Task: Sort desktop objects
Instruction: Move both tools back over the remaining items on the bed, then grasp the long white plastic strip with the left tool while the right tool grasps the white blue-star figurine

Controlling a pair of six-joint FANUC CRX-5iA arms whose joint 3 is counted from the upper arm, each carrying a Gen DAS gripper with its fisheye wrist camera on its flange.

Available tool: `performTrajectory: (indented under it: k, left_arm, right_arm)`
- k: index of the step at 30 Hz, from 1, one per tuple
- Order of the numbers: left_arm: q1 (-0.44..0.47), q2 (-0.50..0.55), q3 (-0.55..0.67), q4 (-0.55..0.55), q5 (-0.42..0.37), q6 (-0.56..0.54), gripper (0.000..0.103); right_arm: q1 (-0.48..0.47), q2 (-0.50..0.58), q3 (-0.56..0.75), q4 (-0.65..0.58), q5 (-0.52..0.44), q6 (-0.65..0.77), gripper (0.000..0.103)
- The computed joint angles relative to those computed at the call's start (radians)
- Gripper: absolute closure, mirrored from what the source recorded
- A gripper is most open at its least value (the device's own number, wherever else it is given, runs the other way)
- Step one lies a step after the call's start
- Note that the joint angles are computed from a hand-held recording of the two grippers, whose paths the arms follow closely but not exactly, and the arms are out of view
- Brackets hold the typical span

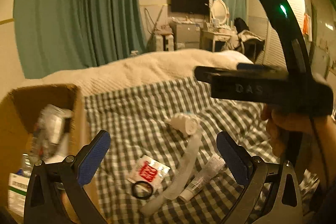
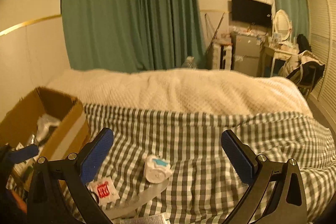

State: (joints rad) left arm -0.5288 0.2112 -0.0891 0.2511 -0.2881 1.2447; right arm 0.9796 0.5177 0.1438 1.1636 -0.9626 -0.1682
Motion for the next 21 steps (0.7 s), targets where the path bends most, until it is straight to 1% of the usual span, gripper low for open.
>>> performTrajectory:
  k: [1, 2, 3, 4, 5, 6, 8, 10, 11, 12, 13, 14, 15, 17, 19, 20, 21]
  left_arm:
    - [-0.004, 0.009, -0.021, 0.059, 0.027, -0.063, 0.001]
    - [-0.010, 0.016, -0.045, 0.126, 0.055, -0.134, 0.003]
    - [-0.016, 0.029, -0.057, 0.168, 0.070, -0.181, 0.009]
    - [-0.016, 0.045, -0.045, 0.157, 0.056, -0.181, 0.012]
    - [-0.014, 0.059, -0.021, 0.113, 0.030, -0.144, 0.015]
    - [-0.015, 0.074, -0.009, 0.111, 0.015, -0.142, 0.017]
    - [-0.015, 0.096, -0.017, 0.193, 0.022, -0.211, 0.017]
    - [-0.017, 0.117, -0.019, 0.252, 0.027, -0.260, 0.017]
    - [-0.021, 0.124, -0.030, 0.315, 0.035, -0.319, 0.017]
    - [-0.024, 0.133, -0.033, 0.355, 0.034, -0.357, 0.017]
    - [-0.025, 0.142, -0.026, 0.357, 0.027, -0.359, 0.017]
    - [-0.025, 0.150, -0.013, 0.335, 0.017, -0.341, 0.017]
    - [-0.024, 0.163, 0.014, 0.286, -0.007, -0.298, 0.017]
    - [-0.025, 0.181, 0.035, 0.271, -0.028, -0.280, 0.017]
    - [-0.025, 0.204, 0.070, 0.228, -0.062, -0.234, 0.017]
    - [-0.026, 0.214, 0.085, 0.203, -0.070, -0.208, 0.017]
    - [-0.026, 0.225, 0.103, 0.171, -0.083, -0.176, 0.017]
  right_arm:
    - [-0.002, 0.010, 0.013, -0.016, 0.002, 0.022, 0.000]
    - [-0.006, 0.019, 0.027, -0.045, 0.009, 0.056, 0.000]
    - [-0.010, 0.024, 0.039, -0.071, 0.018, 0.080, 0.000]
    - [-0.019, 0.028, 0.051, -0.118, 0.042, 0.116, 0.000]
    - [-0.024, 0.035, 0.062, -0.148, 0.056, 0.135, 0.001]
    - [-0.030, 0.039, 0.071, -0.185, 0.073, 0.160, 0.002]
    - [-0.036, 0.055, 0.098, -0.247, 0.085, 0.213, 0.004]
    - [-0.040, 0.079, 0.136, -0.313, 0.080, 0.281, 0.007]
    - [-0.043, 0.090, 0.152, -0.335, 0.073, 0.304, 0.008]
    - [-0.045, 0.101, 0.167, -0.352, 0.064, 0.322, 0.008]
    - [-0.048, 0.109, 0.176, -0.363, 0.063, 0.334, 0.008]
    - [-0.052, 0.118, 0.191, -0.386, 0.062, 0.352, 0.008]
    - [-0.054, 0.123, 0.199, -0.403, 0.062, 0.361, 0.008]
    - [-0.061, 0.138, 0.222, -0.442, 0.057, 0.399, 0.009]
    - [-0.068, 0.161, 0.253, -0.461, 0.024, 0.423, 0.014]
    - [-0.074, 0.167, 0.261, -0.483, 0.023, 0.430, 0.016]
    - [-0.081, 0.163, 0.256, -0.511, 0.044, 0.428, 0.018]
